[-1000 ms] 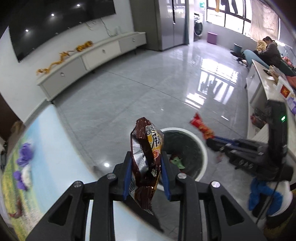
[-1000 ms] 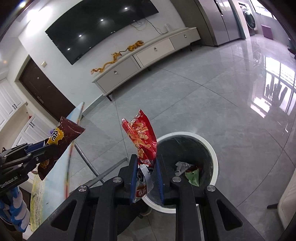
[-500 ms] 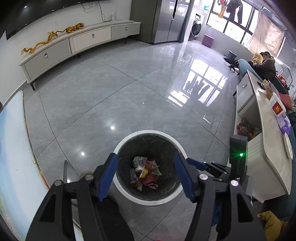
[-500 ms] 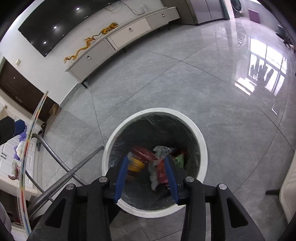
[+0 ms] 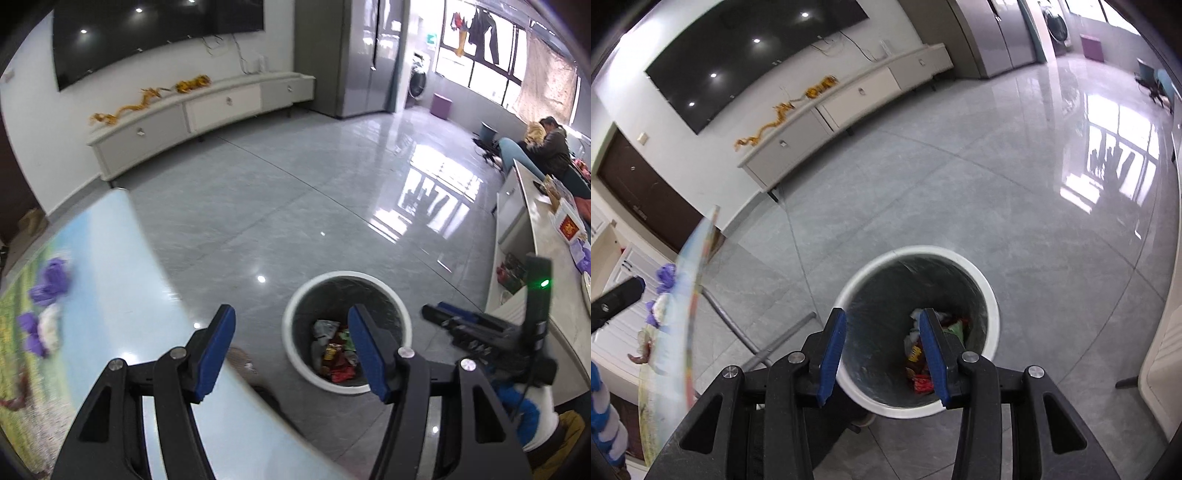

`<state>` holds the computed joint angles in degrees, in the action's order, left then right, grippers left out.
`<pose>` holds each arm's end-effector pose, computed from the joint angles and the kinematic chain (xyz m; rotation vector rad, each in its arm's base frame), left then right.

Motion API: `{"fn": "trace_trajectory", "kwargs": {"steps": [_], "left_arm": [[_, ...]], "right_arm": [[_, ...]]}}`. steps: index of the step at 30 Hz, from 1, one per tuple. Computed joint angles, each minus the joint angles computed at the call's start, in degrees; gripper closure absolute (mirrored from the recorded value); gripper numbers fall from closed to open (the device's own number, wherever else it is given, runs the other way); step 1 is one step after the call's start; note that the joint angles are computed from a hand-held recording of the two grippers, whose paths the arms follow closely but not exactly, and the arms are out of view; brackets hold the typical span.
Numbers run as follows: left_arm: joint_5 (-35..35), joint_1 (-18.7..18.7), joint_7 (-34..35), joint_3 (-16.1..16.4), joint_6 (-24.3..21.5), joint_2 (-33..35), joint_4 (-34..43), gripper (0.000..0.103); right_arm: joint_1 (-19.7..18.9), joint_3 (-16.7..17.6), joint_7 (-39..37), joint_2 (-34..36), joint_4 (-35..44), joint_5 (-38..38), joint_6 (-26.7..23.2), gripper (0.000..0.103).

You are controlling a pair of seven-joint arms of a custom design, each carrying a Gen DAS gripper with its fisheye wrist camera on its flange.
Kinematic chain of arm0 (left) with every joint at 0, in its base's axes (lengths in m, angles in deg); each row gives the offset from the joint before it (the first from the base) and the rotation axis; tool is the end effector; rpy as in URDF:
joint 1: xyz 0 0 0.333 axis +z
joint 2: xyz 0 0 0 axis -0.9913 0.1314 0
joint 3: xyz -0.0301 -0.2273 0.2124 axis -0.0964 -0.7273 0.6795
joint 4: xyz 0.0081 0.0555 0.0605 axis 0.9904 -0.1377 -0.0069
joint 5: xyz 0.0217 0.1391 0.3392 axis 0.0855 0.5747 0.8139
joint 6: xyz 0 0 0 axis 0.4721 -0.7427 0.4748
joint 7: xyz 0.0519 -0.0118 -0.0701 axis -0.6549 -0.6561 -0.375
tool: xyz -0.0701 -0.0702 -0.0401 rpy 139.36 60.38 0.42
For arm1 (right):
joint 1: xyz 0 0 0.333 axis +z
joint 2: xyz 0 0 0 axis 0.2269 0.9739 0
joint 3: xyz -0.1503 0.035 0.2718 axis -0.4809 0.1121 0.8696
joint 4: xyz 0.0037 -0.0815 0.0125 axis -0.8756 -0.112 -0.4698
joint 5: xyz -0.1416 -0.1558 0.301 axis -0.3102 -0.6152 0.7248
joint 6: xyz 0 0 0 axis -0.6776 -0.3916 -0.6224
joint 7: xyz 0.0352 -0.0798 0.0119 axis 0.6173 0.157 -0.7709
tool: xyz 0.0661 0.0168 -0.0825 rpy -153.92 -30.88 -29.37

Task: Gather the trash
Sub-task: 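Move both tools back toward the table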

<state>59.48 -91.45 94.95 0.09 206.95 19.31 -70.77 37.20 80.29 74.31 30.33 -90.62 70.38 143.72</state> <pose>0.3954 -0.0699 0.4785 -1.7207 1.9587 -0.6939 0.4407 0.1838 0.3603 -1.6631 1.6915 -0.1036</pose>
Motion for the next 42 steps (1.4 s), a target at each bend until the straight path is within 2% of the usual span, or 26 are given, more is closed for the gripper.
{"fn": "trace_trajectory", "kwargs": {"steps": [3, 8, 10, 13, 17, 19, 24, 28, 30, 34, 36, 40, 42], "left_arm": [[1.3, 2.0, 0.0, 0.4, -0.3, -5.4, -3.1, 0.041], [2.4, 5.1, 0.2, 2.9, -2.0, -15.1, -8.0, 0.041], [2.5, 6.3, 1.0, 4.6, -3.1, -19.3, -9.9, 0.041], [3.8, 10.4, 2.3, 6.4, -4.2, -25.5, -12.6, 0.041], [4.8, 16.3, 5.2, 10.2, -5.4, -30.3, -14.3, 0.041], [4.9, 20.0, 7.5, 13.4, -5.2, -31.3, -14.7, 0.041], [4.8, 29.0, 13.1, 19.5, -2.9, -26.4, -13.5, 0.041], [2.6, 32.9, 16.7, 23.0, -0.3, -20.3, -11.9, 0.041], [0.8, 33.3, 18.2, 24.6, 1.2, -17.3, -11.1, 0.041], [-3.0, 31.9, 21.6, 27.7, 4.0, -11.7, -9.5, 0.041], [-4.6, 31.4, 22.7, 27.9, 4.8, -9.8, -9.0, 0.041], [-8.6, 27.8, 25.8, 30.9, 6.6, -4.9, -7.3, 0.041], [-10.4, 26.8, 27.0, 31.6, 6.9, -3.6, -6.8, 0.041]], "right_arm": [[0.8, 0.7, -1.3, -2.0, 0.3, 0.7, 0.8, 0.064], [3.4, 2.1, 0.6, -5.0, 1.3, -3.3, 2.2, 0.064], [4.7, 2.7, 3.3, -5.5, 2.0, -7.3, 2.7, 0.064], [6.5, 3.2, 8.0, -5.2, 3.5, -14.1, 2.9, 0.064], [8.4, 4.1, 18.0, -2.4, 7.4, -28.4, 2.8, 0.064], [9.0, 4.4, 23.8, 0.0, 10.3, -37.0, 2.0, 0.064], [11.0, 5.3, 32.7, 7.9, 19.1, -52.3, -0.1, 0.055], [12.6, 5.5, 37.9, 15.1, 27.4, -61.8, -3.2, 0.055], [13.8, 5.3, 40.0, 19.6, 33.0, -65.9, -5.4, 0.055], [15.2, 4.7, 43.0, 26.5, 41.3, -71.2, -8.6, 0.054], [16.4, 3.6, 44.9, 30.5, 46.7, -73.7, -10.6, 0.054], [17.4, 2.9, 46.8, 36.8, 55.4, -76.8, -14.0, 0.052], [17.6, 2.9, 47.1, 39.5, 59.1, -77.7, -15.4, 0.048]]}}
